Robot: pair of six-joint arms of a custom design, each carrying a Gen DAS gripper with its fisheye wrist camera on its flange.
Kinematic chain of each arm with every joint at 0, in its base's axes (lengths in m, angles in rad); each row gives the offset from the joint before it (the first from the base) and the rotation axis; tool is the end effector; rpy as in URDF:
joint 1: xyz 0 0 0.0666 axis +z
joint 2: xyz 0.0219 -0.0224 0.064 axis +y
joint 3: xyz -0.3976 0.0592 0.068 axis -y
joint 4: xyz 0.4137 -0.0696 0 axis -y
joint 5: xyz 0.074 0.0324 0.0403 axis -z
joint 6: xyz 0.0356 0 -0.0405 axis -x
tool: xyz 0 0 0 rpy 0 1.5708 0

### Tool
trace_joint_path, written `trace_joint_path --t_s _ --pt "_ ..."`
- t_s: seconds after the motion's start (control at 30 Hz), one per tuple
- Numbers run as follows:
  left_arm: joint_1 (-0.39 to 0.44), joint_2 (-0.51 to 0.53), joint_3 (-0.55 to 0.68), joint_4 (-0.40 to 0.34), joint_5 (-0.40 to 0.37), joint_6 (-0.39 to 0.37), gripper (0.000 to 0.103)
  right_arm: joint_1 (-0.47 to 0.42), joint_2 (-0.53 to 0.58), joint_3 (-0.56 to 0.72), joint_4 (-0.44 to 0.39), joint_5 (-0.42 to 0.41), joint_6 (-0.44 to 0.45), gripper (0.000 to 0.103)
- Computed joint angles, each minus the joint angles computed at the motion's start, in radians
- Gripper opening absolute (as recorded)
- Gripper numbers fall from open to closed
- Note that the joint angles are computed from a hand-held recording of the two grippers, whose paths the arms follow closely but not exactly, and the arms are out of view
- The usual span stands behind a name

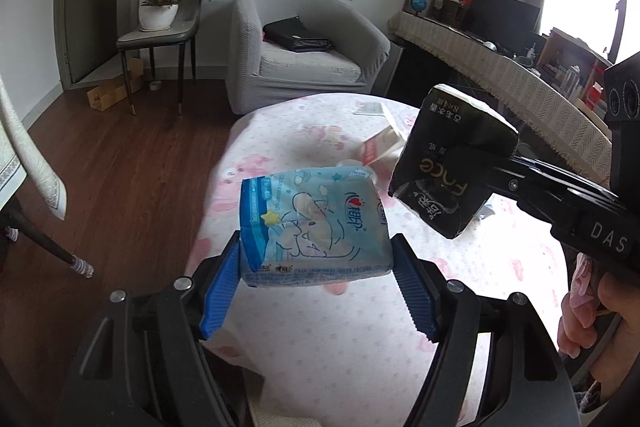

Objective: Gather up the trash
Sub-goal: 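Carry the black packet and blue tissue pack over the green bin with both tools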

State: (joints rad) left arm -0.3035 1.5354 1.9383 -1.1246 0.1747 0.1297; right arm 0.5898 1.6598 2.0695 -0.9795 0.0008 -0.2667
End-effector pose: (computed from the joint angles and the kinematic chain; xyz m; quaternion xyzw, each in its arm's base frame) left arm 0.5115 -0.1671 0.6204 0.1146 0.9012 -0.1658 0.3837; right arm 0.4961 0.3315 0.6261 -0.1409 0.8660 0.1990 0.4367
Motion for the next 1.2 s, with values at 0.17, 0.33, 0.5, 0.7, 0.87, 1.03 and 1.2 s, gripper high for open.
trace_joint_path --t_s 0.17,0.33,0.5,0.7,0.87,1.03,1.2 --pt "0.047 -0.027 -0.030 -0.004 -0.001 -0.018 0.074 0.028 0.046 0.061 -0.024 -0.003 0.009 0.015" --pt "0.085 -0.045 -0.053 -0.016 0.009 -0.032 0.074 0.061 0.094 0.134 -0.057 -0.005 0.032 0.015" --pt "0.123 -0.066 -0.078 -0.027 0.012 -0.054 0.074 0.093 0.151 0.214 -0.098 -0.003 0.051 0.015" --pt "0.171 -0.093 -0.120 -0.032 0.012 -0.081 0.074 0.122 0.219 0.308 -0.139 -0.006 0.060 0.015" --pt "0.215 -0.108 -0.157 -0.042 0.030 -0.097 0.074 0.138 0.275 0.382 -0.168 -0.026 0.058 0.015" --pt "0.254 -0.129 -0.218 -0.057 0.029 -0.125 0.074 0.158 0.346 0.486 -0.222 -0.045 0.057 0.015" --pt "0.288 -0.136 -0.267 -0.094 0.014 -0.169 0.074 0.180 0.453 0.658 -0.327 -0.043 0.065 0.015"
